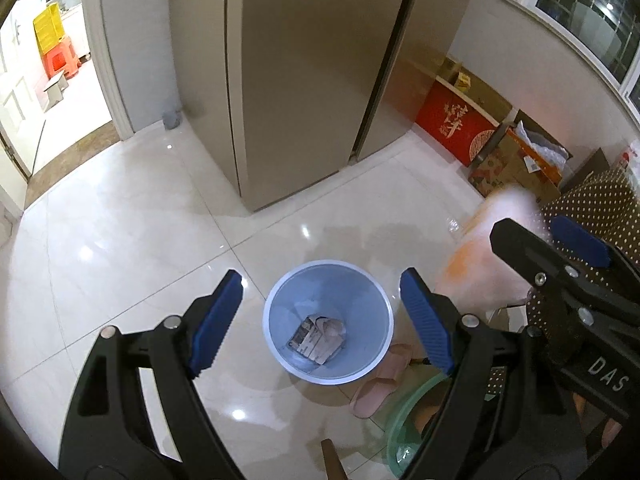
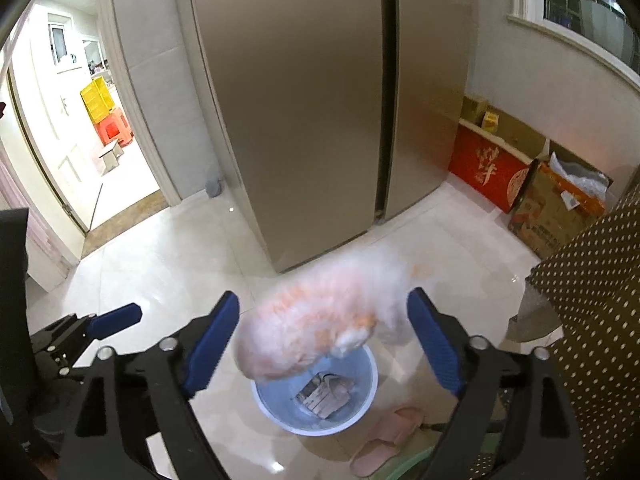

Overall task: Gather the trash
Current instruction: 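Carry the newspaper and plastic bag to the blue wastebasket and release both, then move both tools back over the table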

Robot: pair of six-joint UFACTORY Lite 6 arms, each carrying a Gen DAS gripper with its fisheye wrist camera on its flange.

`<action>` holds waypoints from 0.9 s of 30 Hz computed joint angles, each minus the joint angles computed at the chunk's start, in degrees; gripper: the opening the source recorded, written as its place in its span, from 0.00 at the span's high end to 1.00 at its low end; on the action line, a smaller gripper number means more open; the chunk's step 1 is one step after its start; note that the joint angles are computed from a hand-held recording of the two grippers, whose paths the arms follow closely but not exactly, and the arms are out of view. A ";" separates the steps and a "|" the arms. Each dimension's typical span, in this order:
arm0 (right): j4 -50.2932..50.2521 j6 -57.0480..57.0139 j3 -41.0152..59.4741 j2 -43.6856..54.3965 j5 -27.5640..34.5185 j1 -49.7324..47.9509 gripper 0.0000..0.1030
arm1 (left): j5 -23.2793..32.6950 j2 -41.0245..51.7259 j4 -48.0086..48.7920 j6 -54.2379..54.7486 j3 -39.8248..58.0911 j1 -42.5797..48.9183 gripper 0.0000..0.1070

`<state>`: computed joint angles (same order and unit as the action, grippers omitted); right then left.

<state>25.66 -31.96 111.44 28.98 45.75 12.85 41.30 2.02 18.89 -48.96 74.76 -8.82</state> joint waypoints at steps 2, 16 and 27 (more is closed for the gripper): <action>-0.42 1.07 0.84 -0.07 0.05 0.11 0.16 | 0.52 -0.20 0.02 0.08 0.38 0.00 0.26; -0.65 -1.03 -10.28 -16.22 -2.51 -9.39 0.15 | 5.15 2.57 6.03 -1.84 11.55 -11.17 0.25; 10.76 -11.62 -0.82 -19.90 6.49 -39.53 0.15 | 14.32 28.63 5.91 8.80 56.50 -32.34 0.25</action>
<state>36.43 -43.57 110.62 9.08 52.24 -26.67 55.62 30.66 24.80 -40.16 131.26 -41.16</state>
